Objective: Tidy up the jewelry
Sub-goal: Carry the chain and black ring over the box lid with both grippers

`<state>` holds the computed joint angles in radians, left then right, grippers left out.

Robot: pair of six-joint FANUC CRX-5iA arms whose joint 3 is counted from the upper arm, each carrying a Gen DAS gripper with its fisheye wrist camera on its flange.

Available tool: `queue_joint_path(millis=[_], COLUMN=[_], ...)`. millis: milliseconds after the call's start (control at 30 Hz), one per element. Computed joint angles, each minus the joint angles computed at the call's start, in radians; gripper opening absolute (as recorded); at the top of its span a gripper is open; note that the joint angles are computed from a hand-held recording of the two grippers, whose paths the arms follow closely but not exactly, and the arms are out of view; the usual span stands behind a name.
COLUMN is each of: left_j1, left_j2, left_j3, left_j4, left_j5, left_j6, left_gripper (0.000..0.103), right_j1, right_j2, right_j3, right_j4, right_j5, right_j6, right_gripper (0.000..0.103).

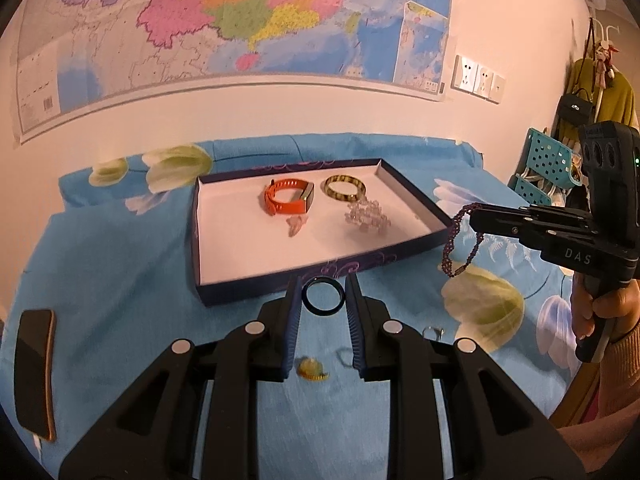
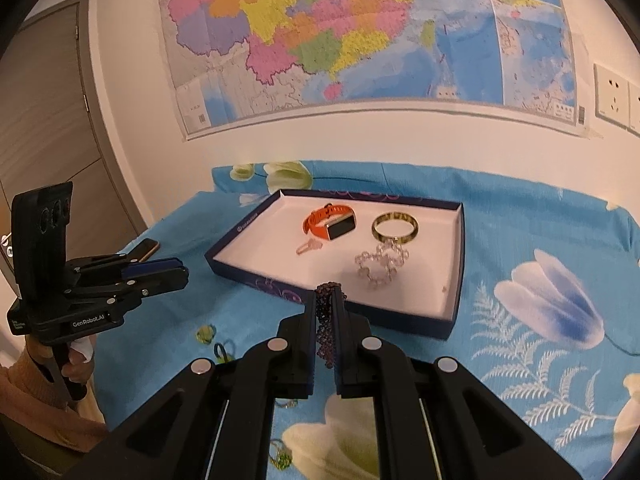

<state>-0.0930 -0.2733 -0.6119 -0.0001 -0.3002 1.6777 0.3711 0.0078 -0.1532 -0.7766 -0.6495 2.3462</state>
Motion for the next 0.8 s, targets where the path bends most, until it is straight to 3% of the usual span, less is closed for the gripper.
queue_joint_path(millis=[800], left_j1=[0.011], left_j2=[0.099], left_j3=[0.099], left_j4=[-0.018], left_j5=[0.029], left_j6=[-0.026], left_gripper=[0.022], right_j1=[0.028], right_j2=[0.087], right_j3=[0.115], right_j4=[-0.002], right_j5=[0.008], right_j6=[0.005], right_gripper=[0.006])
